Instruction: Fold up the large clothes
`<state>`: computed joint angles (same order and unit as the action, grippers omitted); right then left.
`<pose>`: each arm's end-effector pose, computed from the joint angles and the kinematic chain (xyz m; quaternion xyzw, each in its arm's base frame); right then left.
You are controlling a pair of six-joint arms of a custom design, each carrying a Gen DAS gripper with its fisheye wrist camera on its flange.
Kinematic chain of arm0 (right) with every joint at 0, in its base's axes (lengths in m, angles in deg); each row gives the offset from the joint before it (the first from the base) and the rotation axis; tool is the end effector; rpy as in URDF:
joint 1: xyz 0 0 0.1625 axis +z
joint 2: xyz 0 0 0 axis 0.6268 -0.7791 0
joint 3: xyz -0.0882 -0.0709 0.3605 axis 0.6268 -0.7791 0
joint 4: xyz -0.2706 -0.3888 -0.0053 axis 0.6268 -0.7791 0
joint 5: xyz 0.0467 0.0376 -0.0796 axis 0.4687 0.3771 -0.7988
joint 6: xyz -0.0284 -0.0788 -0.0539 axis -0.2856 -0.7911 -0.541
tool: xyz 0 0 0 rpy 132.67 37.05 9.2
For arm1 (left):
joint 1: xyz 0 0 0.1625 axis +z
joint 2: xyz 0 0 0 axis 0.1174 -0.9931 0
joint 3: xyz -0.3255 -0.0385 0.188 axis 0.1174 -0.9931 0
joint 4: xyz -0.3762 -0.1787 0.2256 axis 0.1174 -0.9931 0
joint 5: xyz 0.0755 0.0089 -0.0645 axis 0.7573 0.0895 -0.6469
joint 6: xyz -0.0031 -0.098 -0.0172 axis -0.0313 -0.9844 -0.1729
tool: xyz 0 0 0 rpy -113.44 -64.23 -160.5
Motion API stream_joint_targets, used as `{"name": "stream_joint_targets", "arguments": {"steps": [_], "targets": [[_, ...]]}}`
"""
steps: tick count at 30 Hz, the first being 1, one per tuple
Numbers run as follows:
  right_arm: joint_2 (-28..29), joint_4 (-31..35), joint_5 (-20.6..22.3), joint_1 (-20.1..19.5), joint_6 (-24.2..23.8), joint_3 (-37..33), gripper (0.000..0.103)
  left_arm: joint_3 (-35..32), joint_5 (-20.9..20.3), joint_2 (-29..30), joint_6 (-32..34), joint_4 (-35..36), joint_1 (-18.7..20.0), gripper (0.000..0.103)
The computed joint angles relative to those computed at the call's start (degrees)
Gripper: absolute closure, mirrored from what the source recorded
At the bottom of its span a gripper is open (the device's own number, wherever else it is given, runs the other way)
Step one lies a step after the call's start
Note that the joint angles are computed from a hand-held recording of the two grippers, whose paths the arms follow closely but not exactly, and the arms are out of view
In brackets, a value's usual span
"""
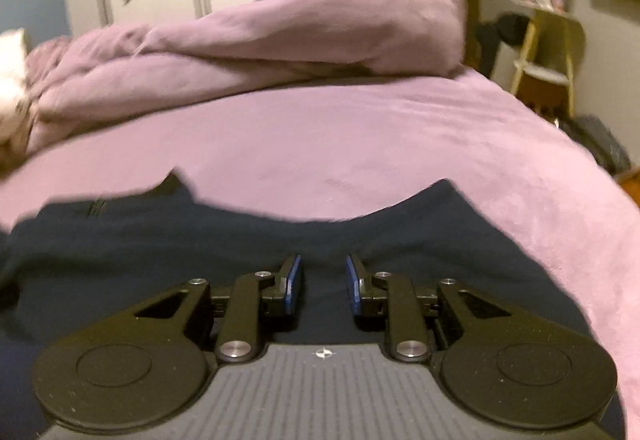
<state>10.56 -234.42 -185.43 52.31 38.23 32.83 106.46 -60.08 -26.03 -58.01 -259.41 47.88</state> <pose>0.0936 -0.6224 0.2325 0.0503 -0.8273 0.4499 0.3328 -0.1968 -0.6248 0.1305 0.2013 0.8616 -0.3880 0.2579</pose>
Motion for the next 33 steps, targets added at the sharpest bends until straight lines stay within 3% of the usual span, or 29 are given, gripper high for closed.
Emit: {"name": "stream_joint_targets", "arguments": {"steps": [3, 5, 7, 8, 11, 17, 19, 25, 28, 33], "targets": [[-2.0, -0.8, 0.3, 0.1, 1.2, 2.1, 0.080, 1.4, -0.2, -2.7, -0.6, 2.0, -0.5, 0.016], [-3.4, -4.7, -0.9, 0.7, -1.5, 4.8, 0.079, 3.5, 0.1, -4.8, 0.5, -0.1, -0.5, 0.017], [-4.8, -10.8, -1.9, 0.7, -3.2, 8.5, 0.056, 6.0, 1.2, -6.8, -0.5, -2.4, -0.6, 0.017], [-5.6, -12.5, -1.6, 0.4, -3.3, 10.1, 0.053, 7.1, 0.6, -7.8, -1.6, -3.3, -0.3, 0.017], [-6.3, -16.6, -2.2, 0.5, -4.6, 12.3, 0.053, 8.8, -0.7, -8.7, -0.5, -6.3, -0.1, 0.017], [-5.2, -16.1, -0.8, -1.4, -3.1, 11.2, 0.052, 9.1, -0.6, -7.2, 1.5, -9.6, 0.3, 0.015], [-4.4, -15.9, -2.0, -0.9, -3.8, 10.3, 0.051, 8.3, 0.5, -6.3, 1.8, -9.0, 0.3, 0.015], [-2.8, -18.5, -8.9, 2.8, -8.2, 9.4, 0.048, 7.3, 8.6, -5.6, 3.6, -4.3, -2.7, 0.010], [-5.5, -18.5, -8.8, 5.0, -10.3, 13.3, 0.041, 8.9, 12.1, -7.5, 2.8, -0.7, -4.5, 0.007], [-6.7, -26.8, -10.8, 6.7, -22.6, 19.5, 0.041, 12.8, 12.3, -13.0, -1.6, 4.7, -5.8, 0.007]]}}
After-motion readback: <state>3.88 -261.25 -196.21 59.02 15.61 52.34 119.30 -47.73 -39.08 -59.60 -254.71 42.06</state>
